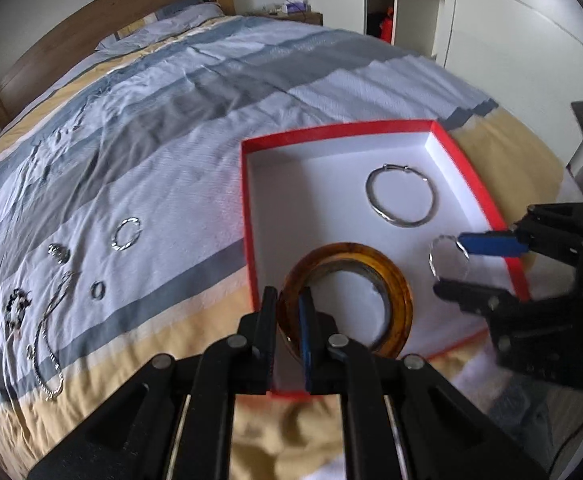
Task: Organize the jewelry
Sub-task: 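Lower both pieces into the box and open both tools, then withdraw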
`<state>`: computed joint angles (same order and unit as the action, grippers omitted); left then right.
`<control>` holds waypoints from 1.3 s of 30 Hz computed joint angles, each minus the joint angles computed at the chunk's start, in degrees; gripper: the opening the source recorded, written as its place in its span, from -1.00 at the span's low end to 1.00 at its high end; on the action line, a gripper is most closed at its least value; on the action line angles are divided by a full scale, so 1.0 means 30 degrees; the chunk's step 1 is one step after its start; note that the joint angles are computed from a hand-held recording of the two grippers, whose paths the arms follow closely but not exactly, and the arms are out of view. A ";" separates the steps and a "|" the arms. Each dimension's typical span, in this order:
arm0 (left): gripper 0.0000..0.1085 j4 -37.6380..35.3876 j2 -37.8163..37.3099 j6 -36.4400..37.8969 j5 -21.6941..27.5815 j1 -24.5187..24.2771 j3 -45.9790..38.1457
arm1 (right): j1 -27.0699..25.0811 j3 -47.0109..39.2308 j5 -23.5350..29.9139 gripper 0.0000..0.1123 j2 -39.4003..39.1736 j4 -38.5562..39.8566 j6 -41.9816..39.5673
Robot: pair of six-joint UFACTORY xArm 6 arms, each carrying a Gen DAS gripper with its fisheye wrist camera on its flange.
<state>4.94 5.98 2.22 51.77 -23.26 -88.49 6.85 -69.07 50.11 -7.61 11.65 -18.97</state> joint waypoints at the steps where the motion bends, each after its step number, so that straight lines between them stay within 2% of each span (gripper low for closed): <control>1: -0.83 0.0223 0.0251 -0.0119 -0.0031 -0.0030 -0.0163 | 0.0009 -0.0197 0.0251 -0.31 0.0257 -0.0091 -0.0355; 4: -0.83 0.0777 0.1602 -0.0693 0.0193 -0.0064 -0.1316 | 0.0160 -0.0485 0.0614 -0.31 0.0713 -0.0609 -0.0791; 10: -0.83 0.0389 0.3165 -0.0682 0.0777 0.0042 -0.2905 | 0.0138 -0.0742 0.1053 -0.30 0.1156 -0.0793 -0.1459; 14: -0.77 0.0074 0.3254 -0.0678 0.0611 0.0133 -0.2659 | 0.0100 -0.0916 0.1438 -0.30 0.1129 -0.0820 -0.1815; 18: -0.77 -0.0623 0.3039 -0.0443 0.0413 0.0252 -0.2407 | -0.0104 -0.0974 0.1420 -0.16 0.1234 -0.0746 -0.2056; 21: -0.76 -0.1575 0.2867 -0.0035 0.0779 0.0448 -0.2465 | -0.0107 -0.0902 0.1360 -0.14 0.0991 -0.0800 -0.1830; 29: -0.50 -0.3659 -0.0461 0.1170 0.0352 0.0765 0.0161 | -0.0053 0.0215 0.0804 -0.06 -0.1363 -0.0931 -0.0418; 34: -0.40 -0.3778 -0.3465 0.1959 0.0493 0.1240 0.2653 | 0.0351 0.1164 0.0711 -0.06 -0.3338 -0.1318 0.1162; 39: -0.27 -0.3561 -0.6367 0.2369 0.1181 0.2414 0.4671 | 0.1341 0.1844 0.0686 -0.06 -0.5088 -0.1551 0.2868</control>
<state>-5.74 -13.12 9.32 55.31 -16.02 -74.48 10.87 -63.54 52.16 -22.87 6.99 -10.37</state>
